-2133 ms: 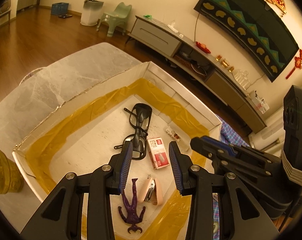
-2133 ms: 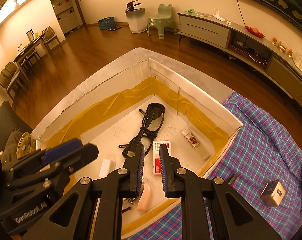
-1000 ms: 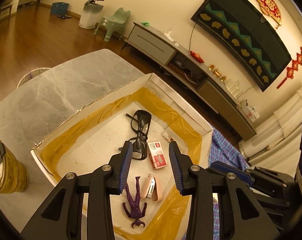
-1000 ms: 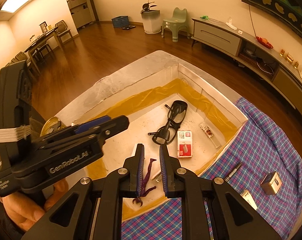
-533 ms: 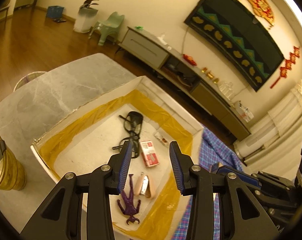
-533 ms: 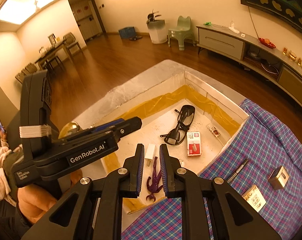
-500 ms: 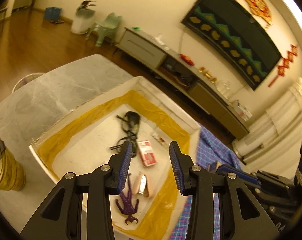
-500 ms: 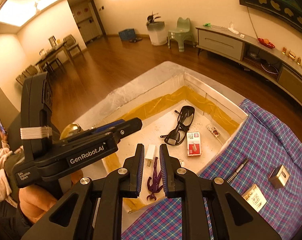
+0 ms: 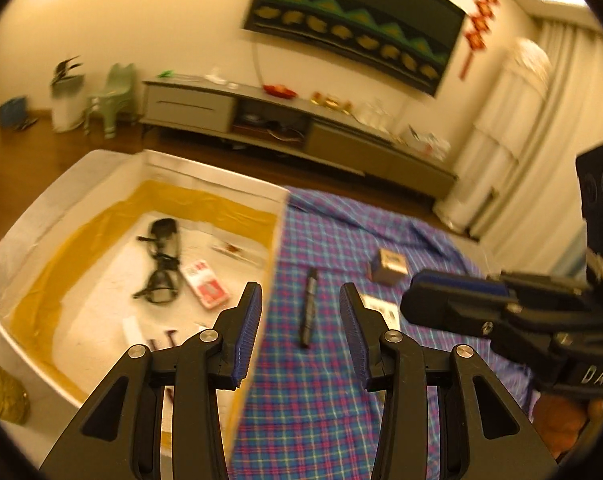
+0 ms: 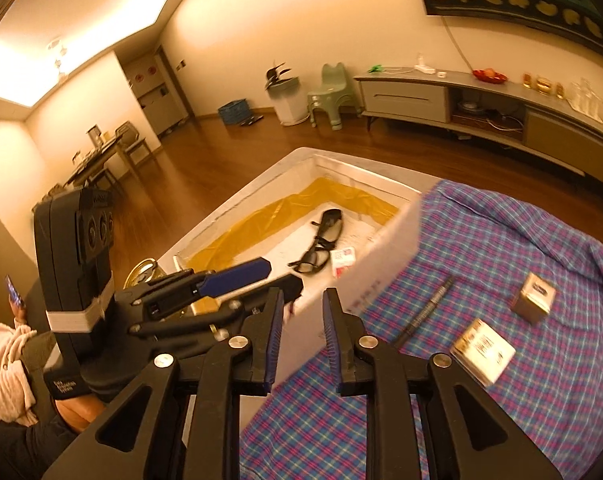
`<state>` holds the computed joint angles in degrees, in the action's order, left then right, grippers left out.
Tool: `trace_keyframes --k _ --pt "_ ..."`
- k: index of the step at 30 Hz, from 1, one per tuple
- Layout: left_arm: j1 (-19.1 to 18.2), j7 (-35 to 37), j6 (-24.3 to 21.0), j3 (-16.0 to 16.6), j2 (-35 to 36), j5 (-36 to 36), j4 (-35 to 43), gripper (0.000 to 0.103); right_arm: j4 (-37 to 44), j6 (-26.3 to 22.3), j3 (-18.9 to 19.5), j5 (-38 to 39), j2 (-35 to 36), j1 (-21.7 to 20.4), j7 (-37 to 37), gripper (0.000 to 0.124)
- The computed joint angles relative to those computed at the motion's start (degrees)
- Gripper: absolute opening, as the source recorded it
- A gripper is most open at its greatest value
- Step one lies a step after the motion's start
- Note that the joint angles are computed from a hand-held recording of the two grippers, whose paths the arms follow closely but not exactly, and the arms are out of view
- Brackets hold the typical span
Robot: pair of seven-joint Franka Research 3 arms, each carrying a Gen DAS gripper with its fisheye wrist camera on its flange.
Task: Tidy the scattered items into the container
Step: 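Move left tool to the black marker while right tool approaches the green tape roll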
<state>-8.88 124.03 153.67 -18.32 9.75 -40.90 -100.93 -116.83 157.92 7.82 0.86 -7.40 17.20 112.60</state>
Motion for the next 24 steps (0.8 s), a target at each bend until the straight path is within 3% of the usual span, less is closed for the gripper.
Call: trace_keyframes --k 5,10,17,24 --pt "-2.3 -1.4 -1.2 -0.6 1.3 6.1 0.1 0.044 -9.1 4.0 0.4 -1.7 -5.7 -2.6 4.4 0.026" --pt "-4.2 -5.6 -2.1 -1.0 4.6 14.1 2.1 0.046 -15.8 4.9 2.0 -3.3 -9.2 -6.2 7.9 0.026" --pt "-6.3 -14.5 -3.7 -0.7 11.9 26.1 8.2 0.046 -24.1 6.9 3.4 -4.7 -12.0 -9.3 11.9 0.027" --pt "-7.3 -21.4 -6.8 -0.8 17.9 33.2 14.6 0.046 -27.7 9.2 4.0 -3.3 -10.7 -10.0 12.1 0.048"
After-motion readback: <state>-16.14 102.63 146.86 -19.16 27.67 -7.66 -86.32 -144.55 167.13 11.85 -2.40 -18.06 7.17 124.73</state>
